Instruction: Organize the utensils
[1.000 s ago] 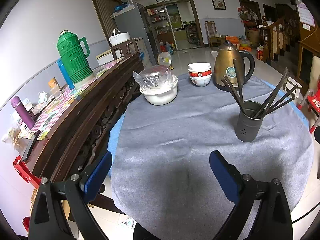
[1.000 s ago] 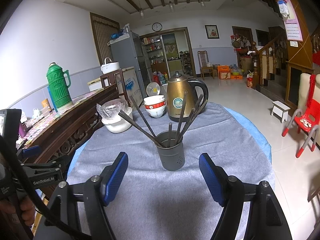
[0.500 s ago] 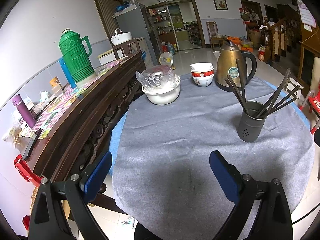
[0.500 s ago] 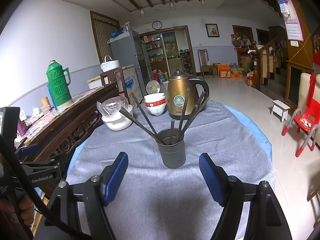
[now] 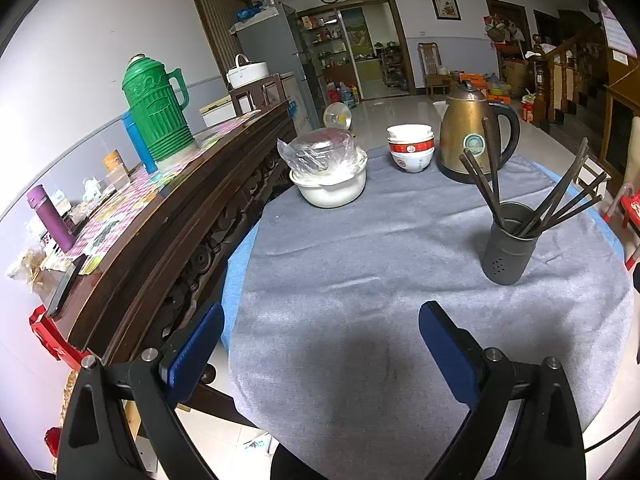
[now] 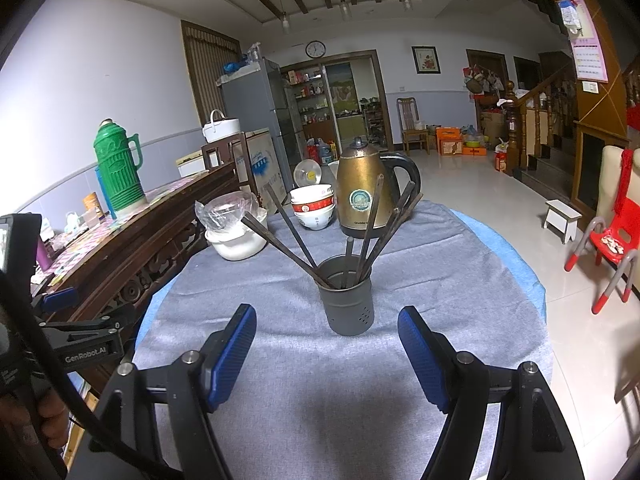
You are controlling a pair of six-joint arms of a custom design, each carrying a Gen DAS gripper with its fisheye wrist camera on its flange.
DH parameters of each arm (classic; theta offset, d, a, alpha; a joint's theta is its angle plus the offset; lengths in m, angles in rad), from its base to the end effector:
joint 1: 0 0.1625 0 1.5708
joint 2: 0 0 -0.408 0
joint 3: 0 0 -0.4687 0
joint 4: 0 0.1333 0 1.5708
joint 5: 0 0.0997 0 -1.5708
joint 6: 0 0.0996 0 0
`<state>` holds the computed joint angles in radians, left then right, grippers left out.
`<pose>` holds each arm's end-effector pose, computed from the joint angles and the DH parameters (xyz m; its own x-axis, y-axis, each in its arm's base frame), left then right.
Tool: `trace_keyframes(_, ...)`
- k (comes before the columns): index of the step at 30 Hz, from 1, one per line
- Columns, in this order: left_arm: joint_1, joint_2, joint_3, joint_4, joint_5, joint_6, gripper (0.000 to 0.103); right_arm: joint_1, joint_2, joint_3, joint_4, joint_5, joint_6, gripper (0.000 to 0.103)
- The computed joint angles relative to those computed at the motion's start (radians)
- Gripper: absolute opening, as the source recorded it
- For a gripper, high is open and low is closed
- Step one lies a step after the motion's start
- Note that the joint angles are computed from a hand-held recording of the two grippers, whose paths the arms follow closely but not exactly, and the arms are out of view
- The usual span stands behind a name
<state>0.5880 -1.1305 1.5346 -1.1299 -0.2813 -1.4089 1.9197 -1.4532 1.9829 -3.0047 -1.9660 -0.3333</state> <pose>-0.4141 -0.5513 0.2544 -0.4735 -0.2619 -0.8410 0.5271 0.6807 -0.5087 0.2896 -0.5184 0.3524 -0.8482 -0.2196 0.4821 -0.5173 0.5389 -0.6648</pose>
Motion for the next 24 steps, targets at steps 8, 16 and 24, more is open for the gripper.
trace_keyframes(8, 0.001, 0.001, -0.005, 0.013, 0.003, -0.011, 0.098, 0.001, 0.001, -0.001, 0.002, -0.001, 0.0, 0.077)
trace_keyframes(16, 0.001, 0.004, -0.014, 0.036, 0.004, -0.032, 0.098, 0.0, 0.006, -0.006, 0.001, 0.006, -0.004, 0.077)
trace_keyframes(24, 0.002, 0.004, -0.015, 0.037, 0.007, -0.033, 0.098, 0.001, 0.006, -0.006, 0.0, 0.004, -0.004, 0.077)
